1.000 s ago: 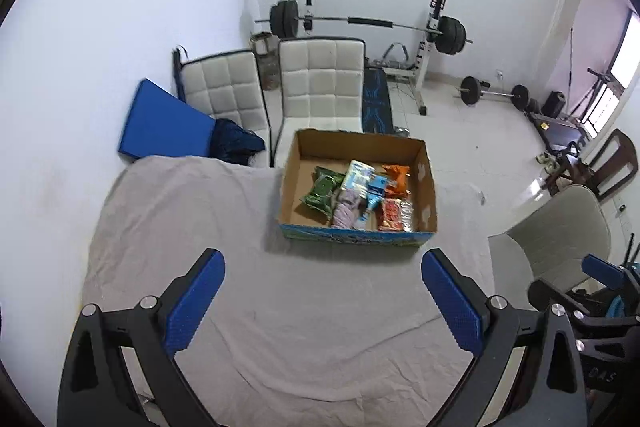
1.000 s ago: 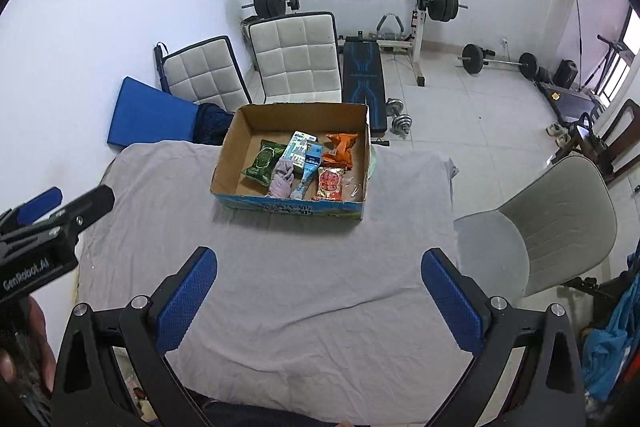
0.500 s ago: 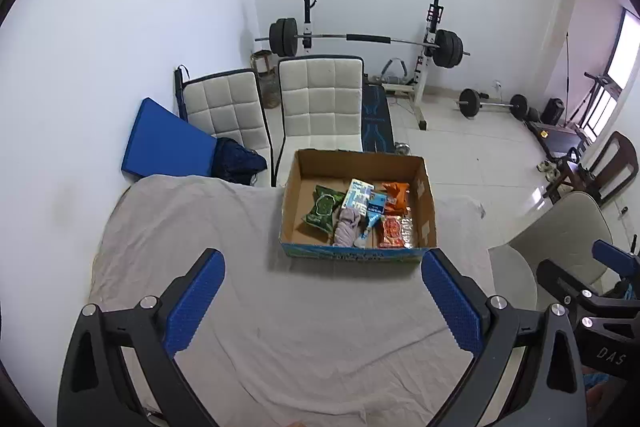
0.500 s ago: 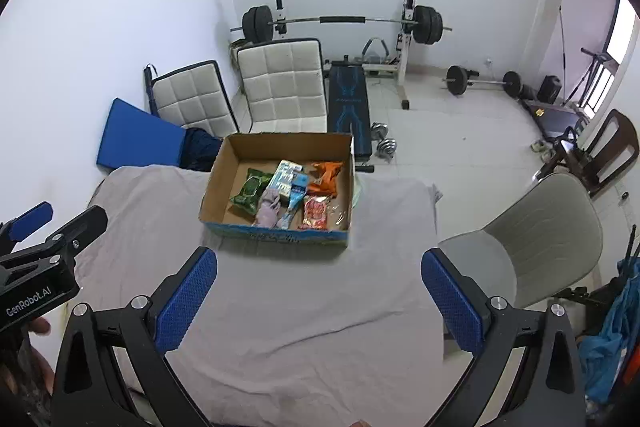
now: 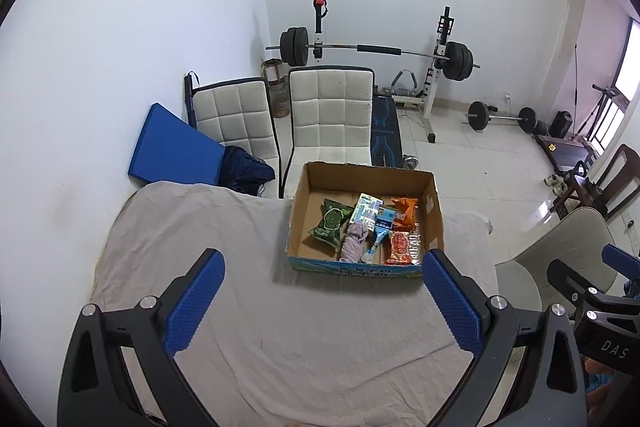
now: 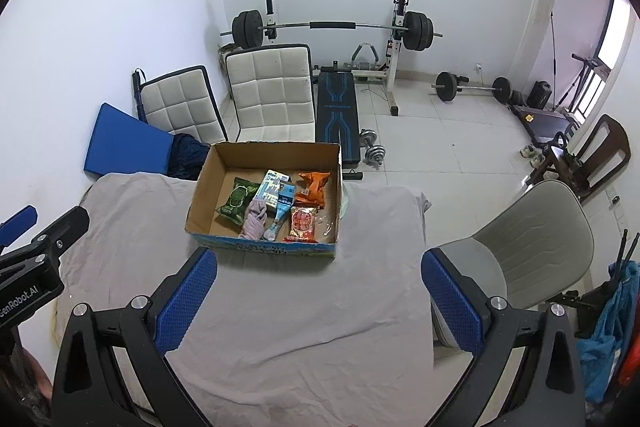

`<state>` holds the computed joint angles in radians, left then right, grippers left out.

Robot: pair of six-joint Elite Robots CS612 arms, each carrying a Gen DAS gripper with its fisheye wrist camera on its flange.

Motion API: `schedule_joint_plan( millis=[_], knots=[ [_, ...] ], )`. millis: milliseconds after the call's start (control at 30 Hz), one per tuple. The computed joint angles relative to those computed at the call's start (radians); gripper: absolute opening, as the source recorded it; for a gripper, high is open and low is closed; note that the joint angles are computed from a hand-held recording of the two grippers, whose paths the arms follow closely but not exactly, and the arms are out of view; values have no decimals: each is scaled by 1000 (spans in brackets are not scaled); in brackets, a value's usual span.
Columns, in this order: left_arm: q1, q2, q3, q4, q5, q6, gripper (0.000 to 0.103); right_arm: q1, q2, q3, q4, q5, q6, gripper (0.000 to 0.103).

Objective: Organize soft objects

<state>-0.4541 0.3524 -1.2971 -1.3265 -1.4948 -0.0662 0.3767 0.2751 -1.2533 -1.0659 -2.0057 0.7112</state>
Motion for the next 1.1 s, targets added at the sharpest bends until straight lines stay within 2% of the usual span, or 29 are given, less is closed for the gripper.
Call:
schedule_joint_plan(
  millis=[433, 1100],
  knots=[
    [1, 3, -4, 1, -1, 4, 101, 2, -7, 22, -38, -8, -24, 103],
    [-2, 9, -17, 5, -9, 23, 101, 4, -9, 16, -37, -5, -26, 103]
  ],
)
